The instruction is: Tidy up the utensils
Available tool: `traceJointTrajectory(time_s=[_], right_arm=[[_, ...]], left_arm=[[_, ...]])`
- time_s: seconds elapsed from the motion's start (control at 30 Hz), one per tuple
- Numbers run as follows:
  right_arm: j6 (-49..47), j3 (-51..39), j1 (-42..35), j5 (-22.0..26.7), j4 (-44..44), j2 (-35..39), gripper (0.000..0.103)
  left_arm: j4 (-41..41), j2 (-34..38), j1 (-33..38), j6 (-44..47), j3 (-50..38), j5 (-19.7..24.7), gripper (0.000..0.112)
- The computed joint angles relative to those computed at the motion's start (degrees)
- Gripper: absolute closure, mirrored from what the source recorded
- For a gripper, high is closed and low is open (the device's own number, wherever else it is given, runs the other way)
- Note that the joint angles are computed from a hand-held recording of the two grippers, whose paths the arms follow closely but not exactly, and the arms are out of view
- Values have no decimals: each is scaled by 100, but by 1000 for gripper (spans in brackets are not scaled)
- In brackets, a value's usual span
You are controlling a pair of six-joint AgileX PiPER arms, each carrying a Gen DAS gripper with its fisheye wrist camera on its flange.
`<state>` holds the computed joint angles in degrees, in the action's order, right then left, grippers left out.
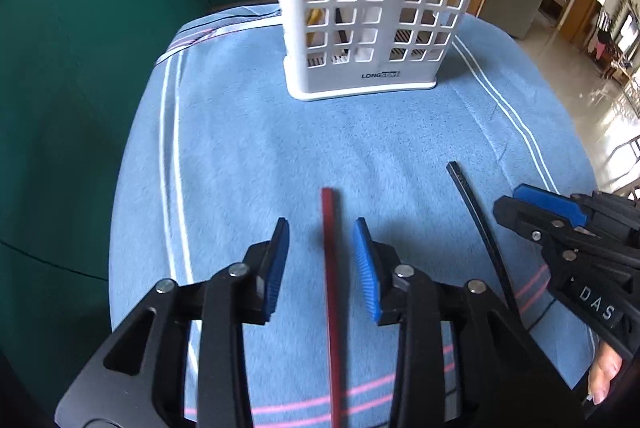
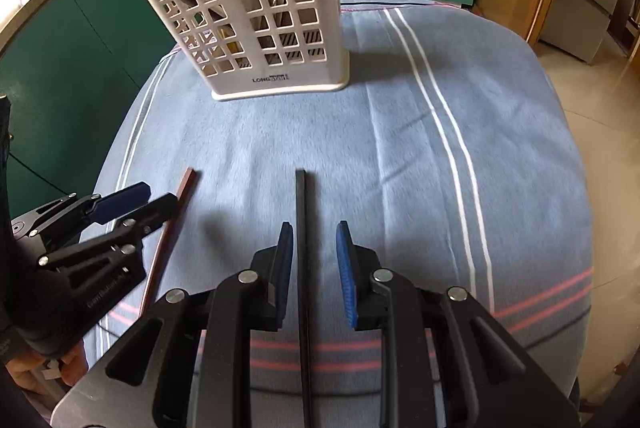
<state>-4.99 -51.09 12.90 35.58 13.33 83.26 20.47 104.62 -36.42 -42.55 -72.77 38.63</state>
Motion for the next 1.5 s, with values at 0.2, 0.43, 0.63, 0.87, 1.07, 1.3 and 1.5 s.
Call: traceJointTrajectory(time_s=[0.2,0.43,0.63,0.87,1.07,1.3,1.5], right_arm=[[-106,-276,109,-3,68,423,76],[356,-423,395,-107,-508,720,70],[666,-461,531,-94,-843,743,67],[853,-484,554,-172,-1132,810,67],[1046,-447,635,-251,-1370,810,66],[1035,-358,649,-316,-1361,743,80],[437,-460,499,-124,-766,749,96]], left_arm=[[-107,309,112,191,-221,73,75],[85,23,145,-132,210,-18,73],[-36,224,127,36,-92,126,56],[-52,244,168,183,-101,54,55],[-77,247,173,221,-105,56,54],[30,185,189,90,16,-70,72],[-310,152,353,297,-18,-93,104]])
